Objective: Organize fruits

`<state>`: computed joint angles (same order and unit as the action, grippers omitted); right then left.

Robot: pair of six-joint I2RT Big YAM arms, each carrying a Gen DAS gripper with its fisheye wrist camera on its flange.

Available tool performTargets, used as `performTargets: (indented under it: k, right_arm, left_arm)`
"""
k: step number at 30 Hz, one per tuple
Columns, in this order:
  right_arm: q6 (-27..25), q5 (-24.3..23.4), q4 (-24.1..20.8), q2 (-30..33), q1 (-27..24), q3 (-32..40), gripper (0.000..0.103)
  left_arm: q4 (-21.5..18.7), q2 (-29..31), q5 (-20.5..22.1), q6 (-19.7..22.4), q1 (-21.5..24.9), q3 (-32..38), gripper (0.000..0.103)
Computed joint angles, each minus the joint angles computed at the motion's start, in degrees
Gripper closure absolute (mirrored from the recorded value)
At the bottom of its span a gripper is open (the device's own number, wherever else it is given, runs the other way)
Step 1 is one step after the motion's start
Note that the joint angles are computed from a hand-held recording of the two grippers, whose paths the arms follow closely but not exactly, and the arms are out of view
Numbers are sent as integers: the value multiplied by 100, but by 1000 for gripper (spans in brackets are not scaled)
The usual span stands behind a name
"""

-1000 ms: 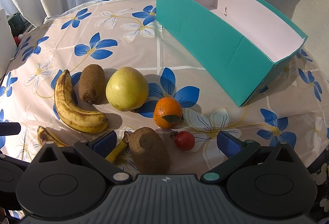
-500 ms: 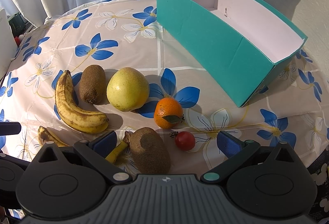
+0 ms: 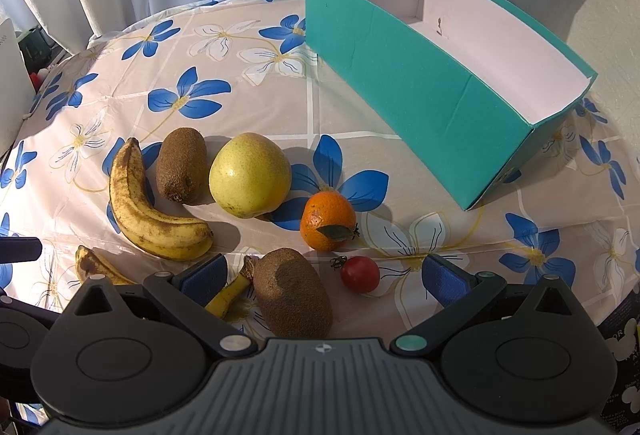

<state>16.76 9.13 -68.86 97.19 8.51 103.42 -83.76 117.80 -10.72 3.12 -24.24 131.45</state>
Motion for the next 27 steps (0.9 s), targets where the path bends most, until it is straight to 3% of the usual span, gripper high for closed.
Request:
performTargets:
  k: [27]
  right_arm:
    - [-6, -17, 146, -67, -30, -110, 0]
  left_arm:
    - [7, -40, -8, -20, 13, -44, 0]
